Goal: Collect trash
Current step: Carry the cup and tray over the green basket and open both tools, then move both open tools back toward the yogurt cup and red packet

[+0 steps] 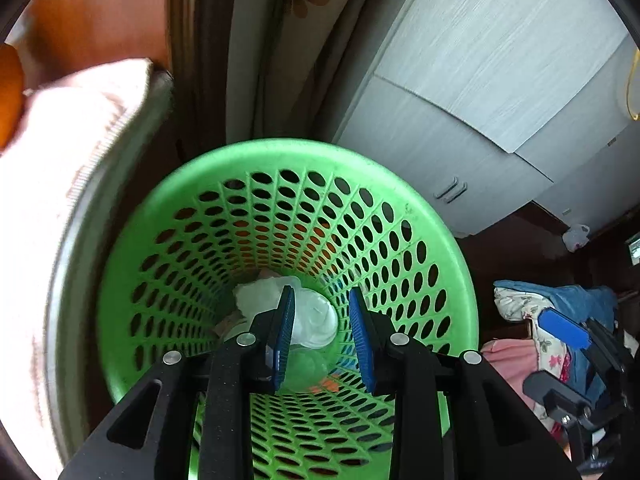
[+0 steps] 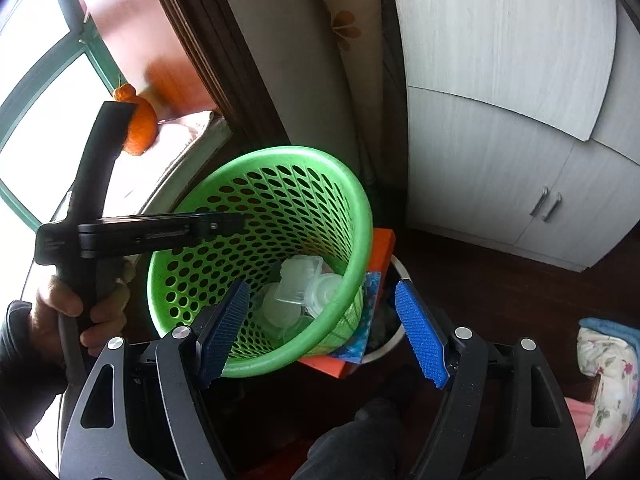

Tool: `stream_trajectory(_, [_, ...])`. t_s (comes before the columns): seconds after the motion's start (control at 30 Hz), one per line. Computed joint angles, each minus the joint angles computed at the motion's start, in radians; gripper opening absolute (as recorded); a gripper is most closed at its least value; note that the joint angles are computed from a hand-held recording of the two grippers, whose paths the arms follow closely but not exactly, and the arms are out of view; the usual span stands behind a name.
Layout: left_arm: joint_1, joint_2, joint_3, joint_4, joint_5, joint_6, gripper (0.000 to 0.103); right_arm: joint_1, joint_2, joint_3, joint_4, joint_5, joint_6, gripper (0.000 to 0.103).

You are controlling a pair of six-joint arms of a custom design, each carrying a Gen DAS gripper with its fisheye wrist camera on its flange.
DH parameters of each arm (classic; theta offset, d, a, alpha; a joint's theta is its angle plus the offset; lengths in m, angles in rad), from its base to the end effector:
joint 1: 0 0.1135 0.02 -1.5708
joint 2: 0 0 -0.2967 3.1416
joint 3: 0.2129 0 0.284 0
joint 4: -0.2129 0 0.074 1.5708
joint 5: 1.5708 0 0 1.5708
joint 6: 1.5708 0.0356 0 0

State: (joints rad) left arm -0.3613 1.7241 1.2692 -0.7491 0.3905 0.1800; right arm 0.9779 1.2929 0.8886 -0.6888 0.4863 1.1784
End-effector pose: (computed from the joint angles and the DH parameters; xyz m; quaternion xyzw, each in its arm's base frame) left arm 0.3501 -0.1468 0.2389 0.2920 0.9200 -0.2062 0.1609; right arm 0.1624 0.2112 0.2511 0.1511 0.9326 0.0917 0.3147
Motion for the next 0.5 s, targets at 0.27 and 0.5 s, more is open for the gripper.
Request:
stream_trajectory(0.27, [0.142, -0.153, -0.027, -0.049, 0.032, 0.040, 0.033, 0.016, 0.061, 0.087, 0.015, -0.001, -0.053, 0.077])
stream_trajectory(0.5, [0.340, -0.242, -0.008, -0.115, 0.064, 0.110, 0.039, 0.012, 0.164, 0.216, 0.055, -0.035, -0.159, 0.079])
